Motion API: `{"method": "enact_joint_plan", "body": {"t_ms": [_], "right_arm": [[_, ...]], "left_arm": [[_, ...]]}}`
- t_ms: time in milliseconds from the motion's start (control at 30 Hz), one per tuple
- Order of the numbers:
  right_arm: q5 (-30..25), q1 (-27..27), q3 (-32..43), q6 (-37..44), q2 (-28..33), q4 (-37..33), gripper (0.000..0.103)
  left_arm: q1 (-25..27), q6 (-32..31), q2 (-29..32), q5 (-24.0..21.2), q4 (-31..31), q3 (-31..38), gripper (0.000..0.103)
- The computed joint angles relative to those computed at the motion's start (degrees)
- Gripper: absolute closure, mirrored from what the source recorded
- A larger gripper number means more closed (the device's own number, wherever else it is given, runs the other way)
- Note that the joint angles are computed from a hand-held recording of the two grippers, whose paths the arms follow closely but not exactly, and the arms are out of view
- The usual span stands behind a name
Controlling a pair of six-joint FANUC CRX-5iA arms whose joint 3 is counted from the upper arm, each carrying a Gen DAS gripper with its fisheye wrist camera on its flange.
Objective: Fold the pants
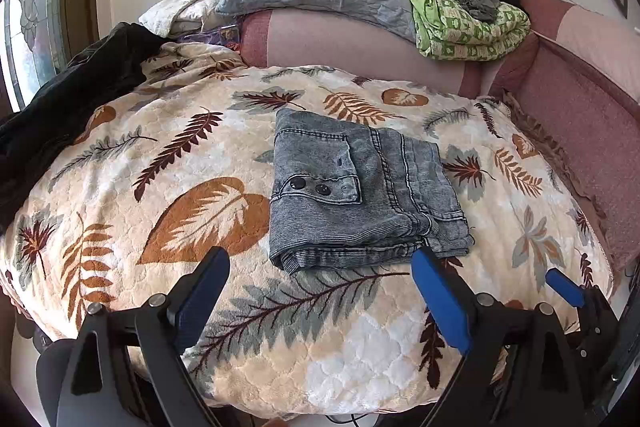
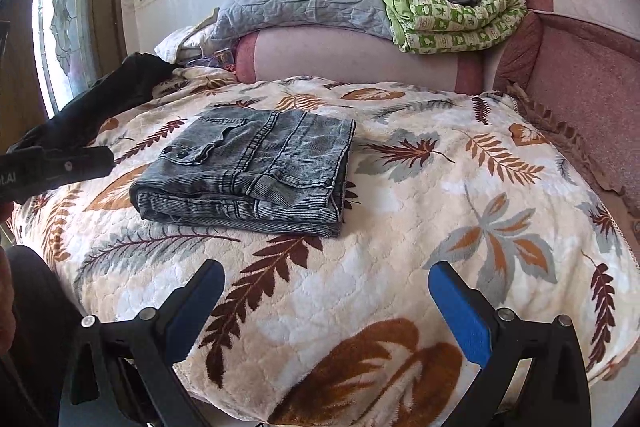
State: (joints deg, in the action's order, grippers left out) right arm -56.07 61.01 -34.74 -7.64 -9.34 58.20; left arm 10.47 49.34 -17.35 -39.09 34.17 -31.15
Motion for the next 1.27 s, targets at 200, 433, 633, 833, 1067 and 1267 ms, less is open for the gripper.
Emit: {"method": "enact_joint_plan", "body": {"t_ms": [200, 433, 633, 833, 1067, 1267], "right_arm": [[0.3, -0.4, 1.1, 0.9, 1.0, -0.5, 0.0], [0.7, -0.8, 1.6, 1.1, 1.5, -1.1, 0.0], [1.1, -0.9, 1.2, 0.5, 1.3, -0.6, 0.0], [1.7, -1.2, 1.1, 0.4, 1.2, -0.4, 0.0], [1.9, -1.5, 0.6, -0.4, 0.8, -0.1, 0.0], [1.8, -1.4, 0.4, -0.8, 0.7, 0.1, 0.0]], "left_arm": [[0.2, -0.7, 1.1, -0.4, -0.3, 0.7, 0.01], [0.8, -0.8, 2.5, -1.1, 0.7, 1.6, 0.01], [0.3, -0.2, 2.5, -0.3, -0.6, 1.9, 0.01], [-0.3, -0.2, 2.6, 0.0, -1.0, 2.3, 0.01], [-1.3, -1.5, 3.9, -1.1, -0.7, 3.6, 0.009], [-2.6, -0.8, 3.9, -0.1, -2.0, 4.0, 0.009]]}}
